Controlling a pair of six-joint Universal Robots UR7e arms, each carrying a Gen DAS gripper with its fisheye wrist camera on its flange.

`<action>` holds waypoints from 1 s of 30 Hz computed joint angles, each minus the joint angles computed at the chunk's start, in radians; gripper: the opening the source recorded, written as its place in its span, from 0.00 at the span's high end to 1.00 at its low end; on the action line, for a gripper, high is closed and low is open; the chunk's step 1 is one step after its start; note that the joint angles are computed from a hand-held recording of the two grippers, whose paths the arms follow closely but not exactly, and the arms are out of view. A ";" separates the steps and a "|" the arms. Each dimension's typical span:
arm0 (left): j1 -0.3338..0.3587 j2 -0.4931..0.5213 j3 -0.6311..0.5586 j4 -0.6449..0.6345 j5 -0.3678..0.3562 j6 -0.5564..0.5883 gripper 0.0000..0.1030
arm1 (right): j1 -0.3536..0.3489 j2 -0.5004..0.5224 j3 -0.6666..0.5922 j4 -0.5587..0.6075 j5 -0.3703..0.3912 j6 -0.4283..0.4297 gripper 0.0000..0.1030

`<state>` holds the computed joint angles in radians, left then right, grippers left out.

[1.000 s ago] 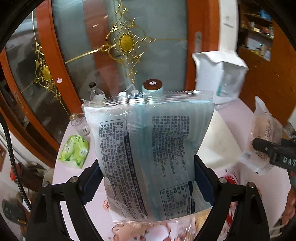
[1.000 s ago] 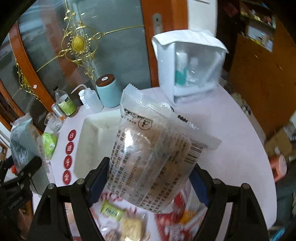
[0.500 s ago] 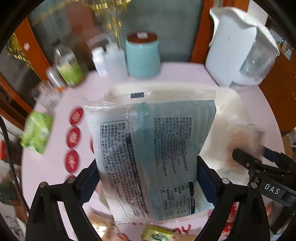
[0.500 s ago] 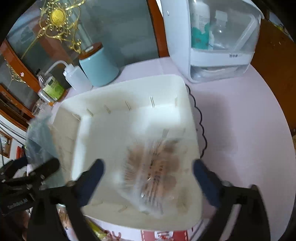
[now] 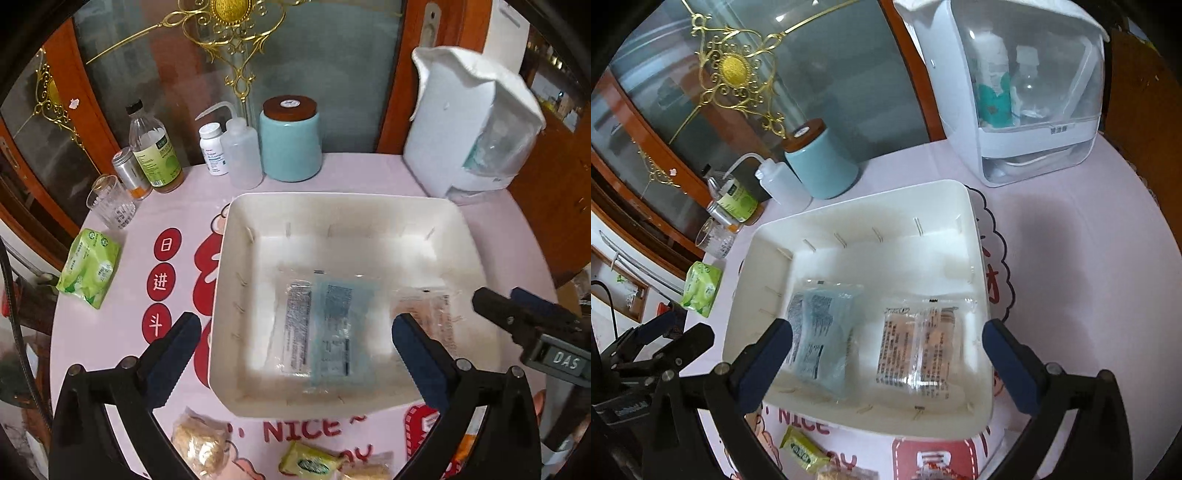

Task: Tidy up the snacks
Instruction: 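Withdraw both tools from the tray back over the snacks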

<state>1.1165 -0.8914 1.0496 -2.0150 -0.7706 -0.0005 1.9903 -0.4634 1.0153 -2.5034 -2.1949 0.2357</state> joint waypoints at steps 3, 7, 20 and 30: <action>-0.017 -0.051 0.060 -0.031 -0.028 0.019 0.00 | 0.020 -0.033 0.059 -0.046 -0.009 -0.008 0.00; -0.050 -0.137 0.170 -0.086 -0.047 0.076 0.00 | 0.054 -0.086 0.158 -0.116 -0.018 0.004 0.00; -0.126 -0.478 0.426 0.071 -0.102 -0.036 0.00 | 0.232 -0.191 0.390 -0.220 -0.081 0.104 0.00; -0.203 -0.756 0.618 0.155 -0.051 -0.035 0.00 | 0.365 -0.256 0.534 -0.155 -0.248 0.216 0.00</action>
<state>0.9131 -1.6472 1.6674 -1.8602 -0.8217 -0.0358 2.3557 -0.7189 1.5491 -2.6585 -2.4427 0.4517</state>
